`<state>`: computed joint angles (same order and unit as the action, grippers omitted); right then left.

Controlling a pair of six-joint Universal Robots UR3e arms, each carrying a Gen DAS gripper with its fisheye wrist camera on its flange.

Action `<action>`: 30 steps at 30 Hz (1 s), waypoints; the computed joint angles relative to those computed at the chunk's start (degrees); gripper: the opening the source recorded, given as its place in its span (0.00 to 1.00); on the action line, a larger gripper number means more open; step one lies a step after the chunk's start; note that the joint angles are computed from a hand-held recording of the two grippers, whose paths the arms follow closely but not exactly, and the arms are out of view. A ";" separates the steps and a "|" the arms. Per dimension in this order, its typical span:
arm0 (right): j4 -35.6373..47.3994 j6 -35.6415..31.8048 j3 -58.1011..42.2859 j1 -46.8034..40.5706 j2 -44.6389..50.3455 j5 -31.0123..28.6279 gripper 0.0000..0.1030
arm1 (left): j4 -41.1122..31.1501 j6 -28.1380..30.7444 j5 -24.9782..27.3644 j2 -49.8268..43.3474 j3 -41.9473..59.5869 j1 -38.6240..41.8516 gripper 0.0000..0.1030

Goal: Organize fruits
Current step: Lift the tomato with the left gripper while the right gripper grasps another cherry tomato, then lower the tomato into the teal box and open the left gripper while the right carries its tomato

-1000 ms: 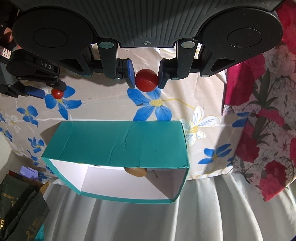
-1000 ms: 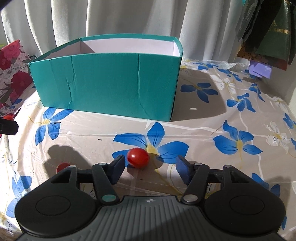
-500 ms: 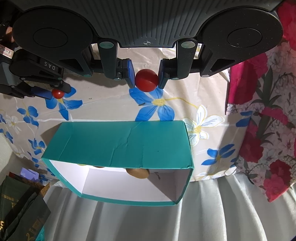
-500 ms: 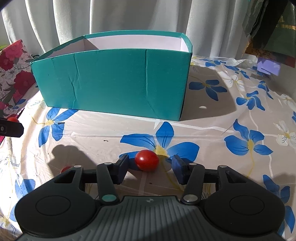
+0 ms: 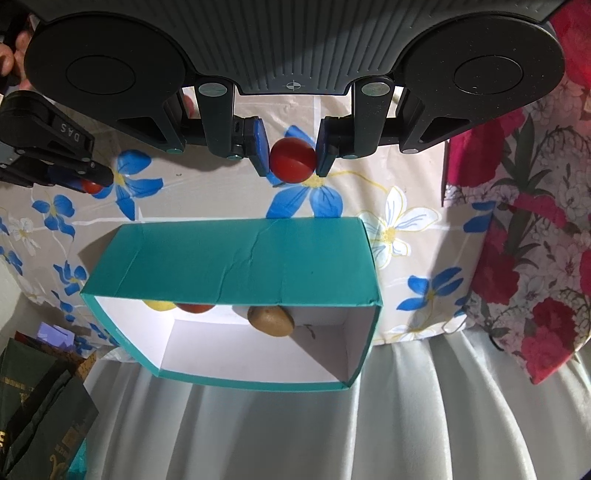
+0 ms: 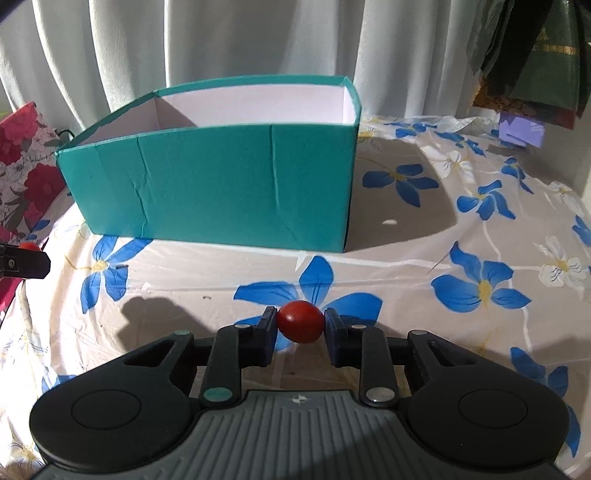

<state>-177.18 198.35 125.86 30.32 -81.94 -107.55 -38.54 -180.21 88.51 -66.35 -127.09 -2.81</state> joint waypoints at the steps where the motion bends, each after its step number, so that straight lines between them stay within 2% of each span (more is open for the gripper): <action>1: -0.04 0.01 -0.01 0.11 -0.98 -0.59 0.26 | 0.37 -0.28 0.46 -0.73 0.90 -0.47 0.29; 7: -0.96 -1.19 -1.40 1.31 -4.92 -3.09 0.26 | 4.26 -2.70 5.62 -7.74 8.81 -4.97 0.29; 17: -1.68 -1.10 -3.65 3.90 -5.26 -6.51 0.26 | 7.82 -3.88 12.18 -18.00 20.23 -9.49 0.29; 30: -0.46 1.04 -2.11 5.50 -8.55 -10.95 0.26 | 9.32 -4.56 13.56 -26.40 27.12 -10.23 0.29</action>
<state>-177.64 199.39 123.76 35.81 -90.50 -118.50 -29.22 -184.78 102.07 -92.75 -99.97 -13.05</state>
